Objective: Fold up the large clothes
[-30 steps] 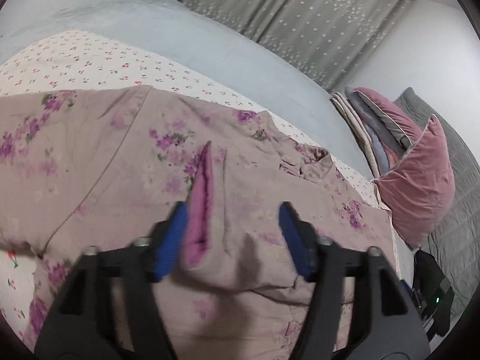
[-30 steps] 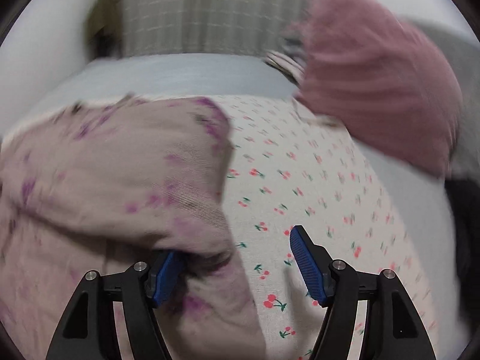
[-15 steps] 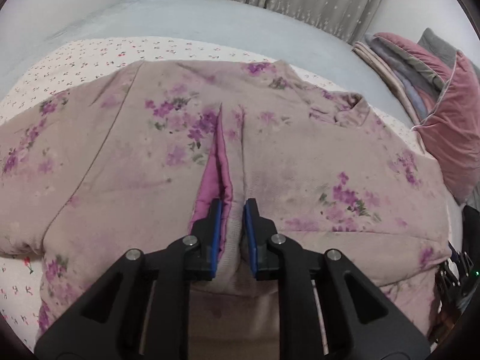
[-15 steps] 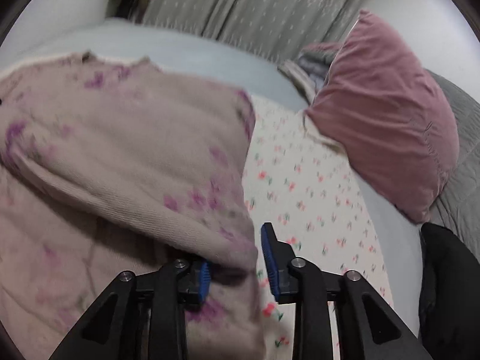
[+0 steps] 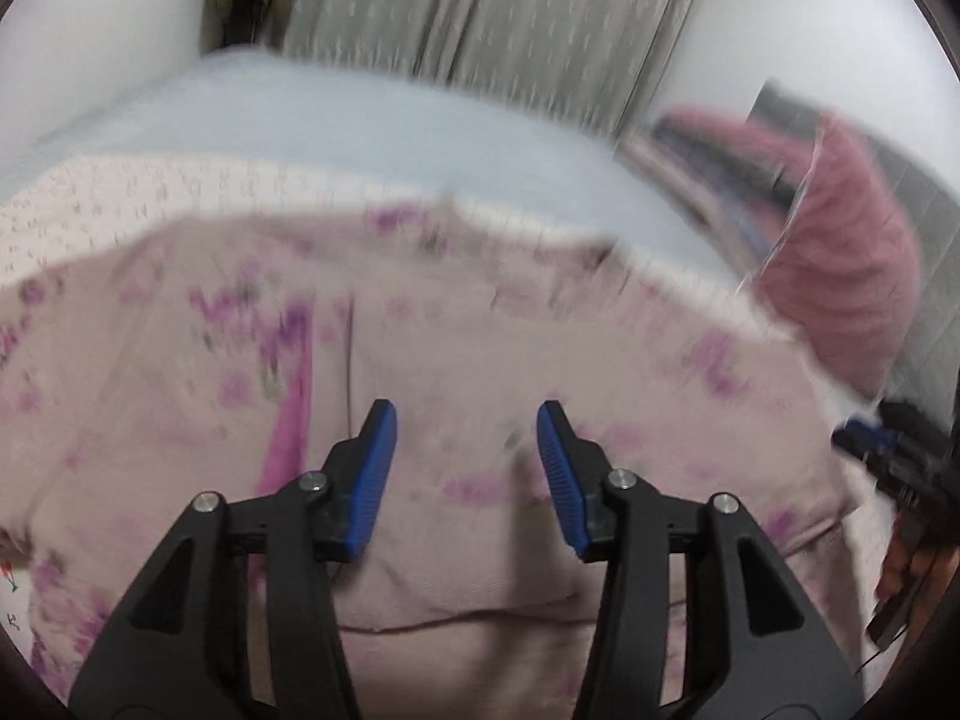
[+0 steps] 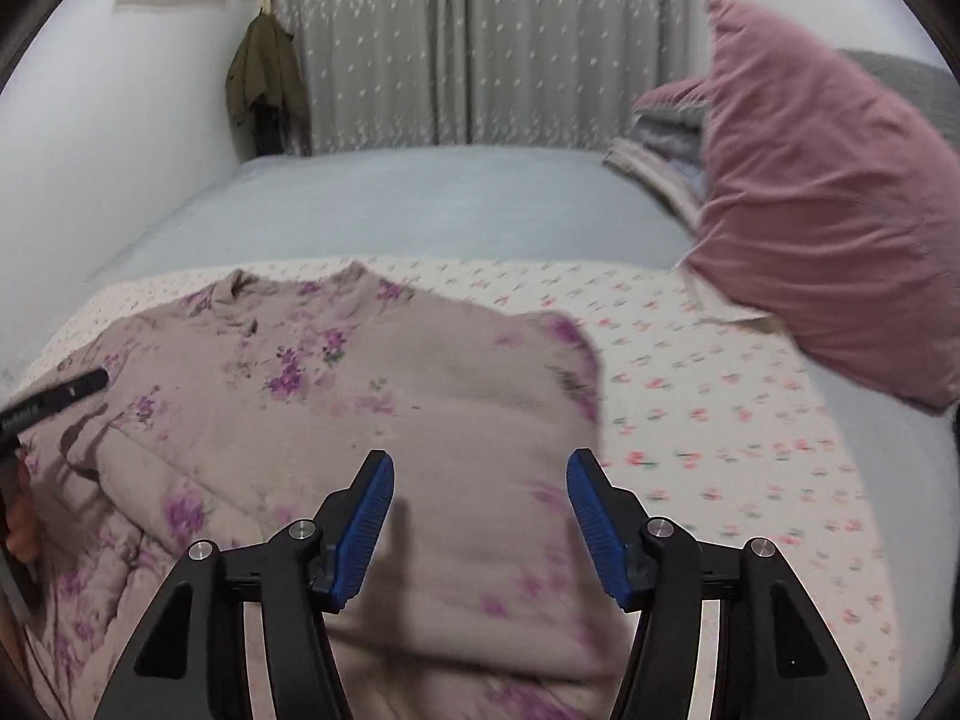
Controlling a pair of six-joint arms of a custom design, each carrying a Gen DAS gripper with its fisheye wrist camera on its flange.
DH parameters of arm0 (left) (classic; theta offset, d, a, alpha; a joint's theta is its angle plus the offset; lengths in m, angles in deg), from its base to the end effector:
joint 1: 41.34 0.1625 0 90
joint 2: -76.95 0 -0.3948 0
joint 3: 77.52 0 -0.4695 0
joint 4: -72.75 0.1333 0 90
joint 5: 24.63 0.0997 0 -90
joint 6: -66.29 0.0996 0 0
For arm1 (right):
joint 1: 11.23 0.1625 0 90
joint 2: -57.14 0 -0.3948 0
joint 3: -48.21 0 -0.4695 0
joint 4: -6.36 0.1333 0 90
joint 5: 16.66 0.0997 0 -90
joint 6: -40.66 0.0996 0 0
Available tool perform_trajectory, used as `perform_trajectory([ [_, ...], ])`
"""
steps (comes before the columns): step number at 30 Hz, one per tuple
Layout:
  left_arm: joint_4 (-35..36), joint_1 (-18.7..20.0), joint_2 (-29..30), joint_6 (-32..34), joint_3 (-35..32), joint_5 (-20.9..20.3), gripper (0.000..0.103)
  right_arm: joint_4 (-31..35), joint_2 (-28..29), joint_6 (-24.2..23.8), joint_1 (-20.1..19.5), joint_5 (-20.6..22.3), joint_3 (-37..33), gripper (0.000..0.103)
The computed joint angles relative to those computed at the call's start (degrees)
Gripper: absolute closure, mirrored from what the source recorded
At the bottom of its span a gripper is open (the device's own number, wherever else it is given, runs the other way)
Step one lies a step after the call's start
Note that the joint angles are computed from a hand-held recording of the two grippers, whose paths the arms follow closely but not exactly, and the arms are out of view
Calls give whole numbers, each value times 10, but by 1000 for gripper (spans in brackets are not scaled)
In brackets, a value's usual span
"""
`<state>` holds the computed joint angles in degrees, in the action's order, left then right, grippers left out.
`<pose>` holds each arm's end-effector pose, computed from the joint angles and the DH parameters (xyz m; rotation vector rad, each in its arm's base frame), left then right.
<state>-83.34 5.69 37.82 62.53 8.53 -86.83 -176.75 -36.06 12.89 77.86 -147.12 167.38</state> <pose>-0.3797 -0.6713 0.0182 0.8129 2.6241 -0.6949 0.0606 -0.5096 0.4135 -0.0111 -2.0288 1.0873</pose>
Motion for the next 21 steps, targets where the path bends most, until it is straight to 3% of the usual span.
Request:
perform_trajectory([
  [2, 52, 4, 14, -15, -20, 17, 50, 31, 21, 25, -14, -33, -19, 42],
  [4, 52, -5, 11, -20, -18, 40, 50, 37, 8, 46, -20, -35, -4, 42],
  [6, 46, -14, 3, -22, -11, 53, 44, 53, -21, 82, -9, -58, 17, 42],
  [7, 37, -19, -4, -26, 0, 57, 34, 73, -38, 99, -2, -67, 26, 42],
  [9, 13, -25, -22, -37, 24, 50, 24, 95, -71, 114, 21, -85, 45, 41],
  [13, 58, -41, -78, -70, 66, 33, 23, 67, -114, 111, 83, -119, 75, 29],
  [16, 87, -57, -119, -92, 86, 49, 21, 65, -142, 139, 125, -123, 95, 25],
  [21, 96, -79, -199, -109, 139, 92, 5, 85, -170, 178, 183, -116, 120, 21],
])
